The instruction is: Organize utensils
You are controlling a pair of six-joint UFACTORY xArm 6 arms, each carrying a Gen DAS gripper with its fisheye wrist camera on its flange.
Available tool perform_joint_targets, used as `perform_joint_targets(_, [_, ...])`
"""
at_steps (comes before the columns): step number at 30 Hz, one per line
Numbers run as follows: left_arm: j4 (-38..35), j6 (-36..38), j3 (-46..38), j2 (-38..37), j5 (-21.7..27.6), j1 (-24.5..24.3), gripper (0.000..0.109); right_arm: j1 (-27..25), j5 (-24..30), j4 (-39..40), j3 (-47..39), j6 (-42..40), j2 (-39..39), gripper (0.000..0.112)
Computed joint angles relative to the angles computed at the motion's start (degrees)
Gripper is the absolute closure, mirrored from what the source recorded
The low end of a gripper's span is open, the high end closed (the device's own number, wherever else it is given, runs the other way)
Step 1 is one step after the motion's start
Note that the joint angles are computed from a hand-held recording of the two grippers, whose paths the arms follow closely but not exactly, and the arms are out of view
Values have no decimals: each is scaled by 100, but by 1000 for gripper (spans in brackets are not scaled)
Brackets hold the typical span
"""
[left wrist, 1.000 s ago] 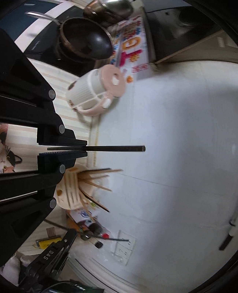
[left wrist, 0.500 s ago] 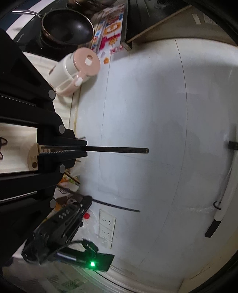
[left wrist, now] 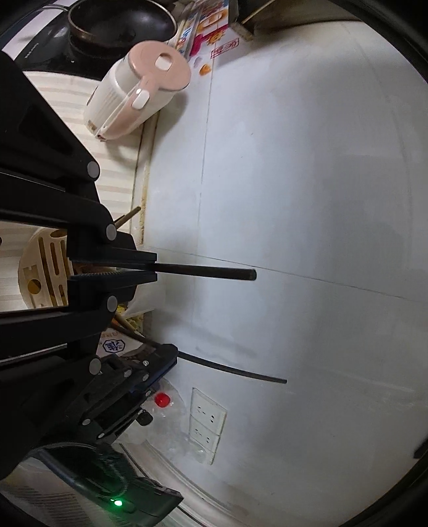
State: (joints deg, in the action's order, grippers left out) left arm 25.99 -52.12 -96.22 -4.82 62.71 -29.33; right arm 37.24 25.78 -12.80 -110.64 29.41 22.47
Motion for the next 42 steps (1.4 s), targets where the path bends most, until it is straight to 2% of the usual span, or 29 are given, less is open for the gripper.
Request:
perform_joint_targets(7, [-399, 259, 70, 84, -25, 161, 106, 5, -277, -91, 185, 86, 105, 107])
perform_joint_targets(10, [-612, 382, -64, 170, 192, 165, 105, 18, -248, -110, 171, 6, 147, 107])
perform_joint_targets(12, [-684, 317, -176, 199, 409, 157, 103, 5, -121, 180, 105, -283, 144, 106])
perform_joint_targets(14, [-641, 251, -223, 135, 500, 108, 101, -12, -30, 412, 95, -466, 104, 106])
perform_joint_targets(16, [-240, 40, -220, 25, 589, -15, 98, -44, -87, 531, 271, -564, -47, 106])
perform_joint_targets(17, [-132, -20, -263, 17, 666, -55, 85, -56, -88, 562, 301, -596, -83, 106])
perform_joint_targets(18, [-74, -71, -277, -11, 717, -75, 58, -64, -81, 576, 318, -592, -104, 106])
perform_joint_targets(20, [139, -220, -281, -47, 840, -133, 25, -67, -8, 716, 330, -650, -122, 106])
perform_joint_targets(23, [490, -459, -130, -210, 978, -243, 23, -84, 12, 830, 511, -617, -290, 106])
perform_joint_targets(25, [740, -629, -31, -307, 1186, -351, 16, -99, 62, 741, 688, -447, -464, 103])
perform_joint_targets(27, [1016, -822, 111, -408, 1361, -482, 6, -104, 245, 559, 839, -260, -651, 91])
perform_joint_targets(29, [1284, -1023, 237, -483, 1634, -635, 6, -83, 488, 311, 996, -109, -850, 64])
perform_joint_targets(33, [1571, -1311, 542, -620, 2100, -919, 6, 25, 925, -312, 1492, 151, -1345, 52])
perform_joint_targets(35, [1572, -1417, 651, -657, 2240, -1047, 6, 91, 1142, -553, 1718, 168, -1564, 34])
perform_joint_targets(37, [1571, -1522, 736, -679, 2363, -1165, 6, 156, 1411, -780, 1909, 193, -1767, 20])
perform_joint_targets(38, [1553, -1584, 755, -687, 2422, -1220, 6, 162, 1453, -775, 1964, 150, -1822, 16])
perform_joint_targets(42, [1551, -1790, 810, -732, 2570, -1453, 6, 247, 1698, -1043, 2225, 135, -2124, 13])
